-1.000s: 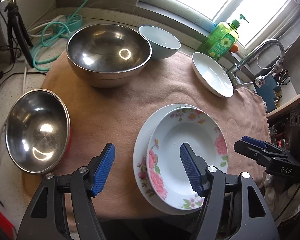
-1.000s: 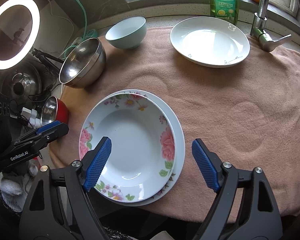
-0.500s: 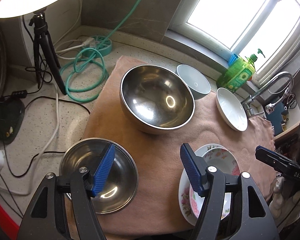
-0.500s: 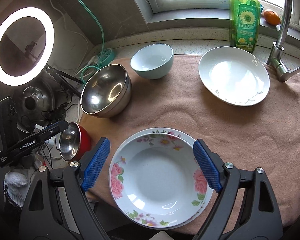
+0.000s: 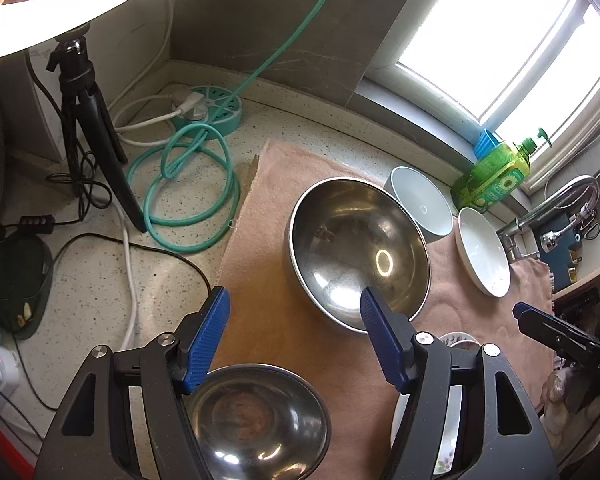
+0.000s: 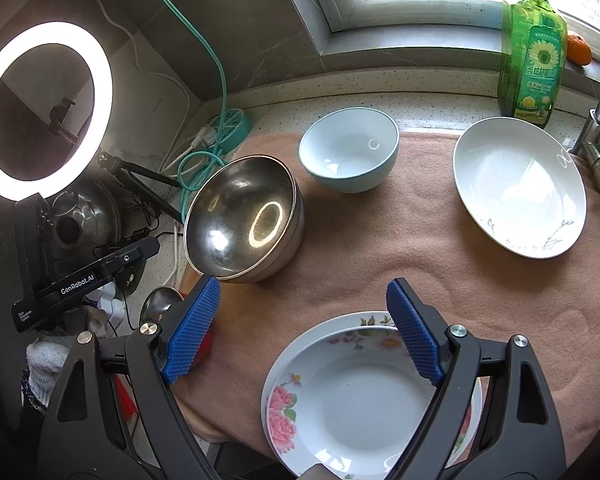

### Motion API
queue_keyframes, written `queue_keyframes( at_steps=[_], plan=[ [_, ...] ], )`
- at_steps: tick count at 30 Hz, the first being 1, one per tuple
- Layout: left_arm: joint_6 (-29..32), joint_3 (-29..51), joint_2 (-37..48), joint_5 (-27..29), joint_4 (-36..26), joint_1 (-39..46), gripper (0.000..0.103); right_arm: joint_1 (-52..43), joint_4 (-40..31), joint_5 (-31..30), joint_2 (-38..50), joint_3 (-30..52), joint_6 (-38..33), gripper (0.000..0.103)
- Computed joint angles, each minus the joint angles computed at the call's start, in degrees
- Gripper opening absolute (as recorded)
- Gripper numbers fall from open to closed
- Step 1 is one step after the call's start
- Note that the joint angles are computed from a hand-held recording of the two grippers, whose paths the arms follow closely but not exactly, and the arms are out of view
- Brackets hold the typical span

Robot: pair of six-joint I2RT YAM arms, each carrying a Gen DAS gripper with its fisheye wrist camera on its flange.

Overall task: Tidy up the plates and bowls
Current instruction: 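Move both grippers to the large steel bowl rim and close on it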

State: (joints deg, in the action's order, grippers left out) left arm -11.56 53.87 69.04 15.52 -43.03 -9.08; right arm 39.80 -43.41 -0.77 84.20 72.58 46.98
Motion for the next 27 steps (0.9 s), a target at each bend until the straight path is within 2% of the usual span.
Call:
queue_keyframes(
  at_steps=[4,10,14,16,21,27],
  plan=[
    [0.45,1.29,3.26,2.1,0.88,1.46,0.067,-1.36,2.33,-2.48,2.67,0.57,1.03,0.087],
    [0.69,2.95,7.59,4.26,2.36,2.59,0.065,-3.43,4.28,-6.41,7.49,2.84,1.46,0.072],
    [0.48,4.13,10.42,5.27,3.13,3.04,0.05,-4.1,4.97,-7.72,10.36,4.51,1.27,0.06],
    [0.6,4.65,11.68,5.69,3.36,3.17,0.045,-4.76,5.83,-9.1,11.38,4.68,1.75,0.058],
    [0.92,5.78,14.1,6.6,3.44,3.5,0.036,-5.96,7.12,-11.2,14.01,5.48,1.78,0.045],
    [1.3,6.85,15.9,6.72,3.58,3.27,0.028,-6.78,7.94,-12.55,17.22,7.11,1.87,0.036]
  ],
)
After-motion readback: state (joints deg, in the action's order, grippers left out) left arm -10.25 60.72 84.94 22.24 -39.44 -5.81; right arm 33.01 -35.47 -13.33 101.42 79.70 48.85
